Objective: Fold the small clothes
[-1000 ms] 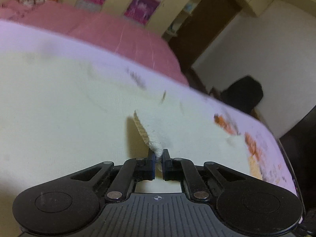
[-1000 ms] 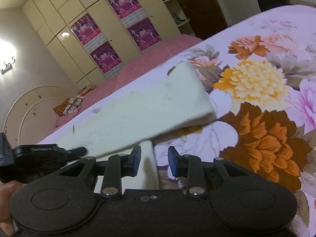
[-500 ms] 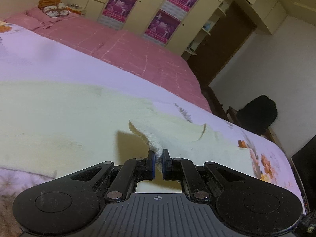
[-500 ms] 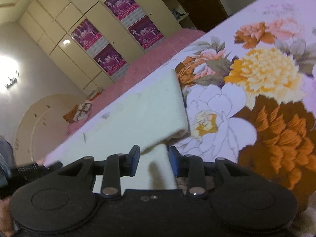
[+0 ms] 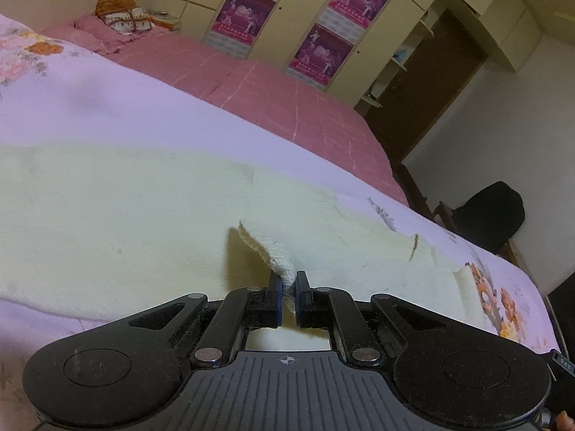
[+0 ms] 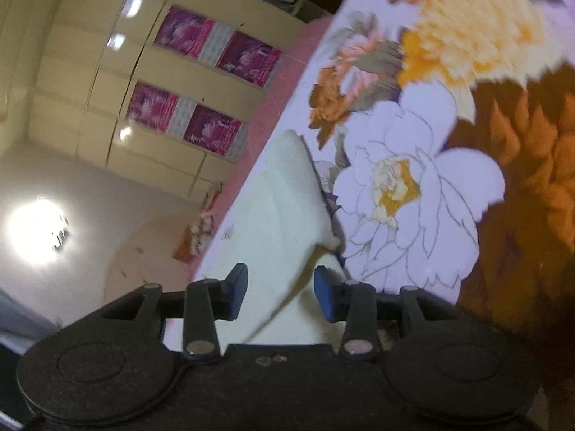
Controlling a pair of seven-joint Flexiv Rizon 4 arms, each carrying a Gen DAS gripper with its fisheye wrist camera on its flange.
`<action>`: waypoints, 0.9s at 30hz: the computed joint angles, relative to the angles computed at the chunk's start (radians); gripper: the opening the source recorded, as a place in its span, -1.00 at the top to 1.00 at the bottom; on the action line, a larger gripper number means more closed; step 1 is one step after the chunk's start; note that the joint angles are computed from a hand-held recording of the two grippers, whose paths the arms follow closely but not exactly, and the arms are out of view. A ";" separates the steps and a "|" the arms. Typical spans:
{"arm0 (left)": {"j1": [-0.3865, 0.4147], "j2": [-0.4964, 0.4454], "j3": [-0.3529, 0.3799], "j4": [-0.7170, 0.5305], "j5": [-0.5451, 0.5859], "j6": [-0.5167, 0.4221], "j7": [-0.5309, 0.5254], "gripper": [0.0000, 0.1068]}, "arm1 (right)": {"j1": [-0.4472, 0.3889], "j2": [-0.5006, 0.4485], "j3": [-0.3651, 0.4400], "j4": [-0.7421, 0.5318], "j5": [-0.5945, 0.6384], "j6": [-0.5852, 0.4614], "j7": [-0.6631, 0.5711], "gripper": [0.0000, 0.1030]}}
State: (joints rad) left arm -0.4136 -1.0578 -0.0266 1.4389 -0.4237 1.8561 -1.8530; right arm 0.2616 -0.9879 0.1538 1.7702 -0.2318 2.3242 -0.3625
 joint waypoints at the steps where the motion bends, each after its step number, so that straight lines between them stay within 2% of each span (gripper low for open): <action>1: 0.000 0.000 0.004 0.000 -0.002 0.000 -0.001 0.88 | -0.009 -0.011 0.011 -0.010 0.000 0.007 0.015 0.20; 11: 0.008 -0.011 0.002 0.005 -0.002 -0.014 -0.010 0.88 | -0.014 -0.077 0.011 -0.091 0.016 0.039 0.114 0.25; 13: 0.018 -0.011 -0.008 0.010 0.006 -0.013 -0.011 0.88 | -0.003 -0.081 -0.001 -0.099 0.020 0.036 0.115 0.35; 15: 0.023 -0.013 -0.015 0.012 0.011 -0.009 -0.015 0.88 | 0.008 -0.076 -0.015 -0.096 0.022 0.016 0.107 0.66; 17: 0.035 -0.007 -0.030 0.028 0.022 0.002 -0.017 0.88 | 0.022 -0.068 -0.031 -0.096 0.033 -0.016 0.092 0.88; 18: 0.033 -0.008 -0.028 0.027 0.022 0.000 -0.016 0.88 | 0.026 -0.066 -0.037 -0.095 0.039 -0.027 0.083 0.92; 27: 0.008 -0.009 0.008 0.027 0.000 -0.017 -0.038 0.88 | 0.018 -0.066 -0.030 -0.087 0.052 -0.036 0.036 0.93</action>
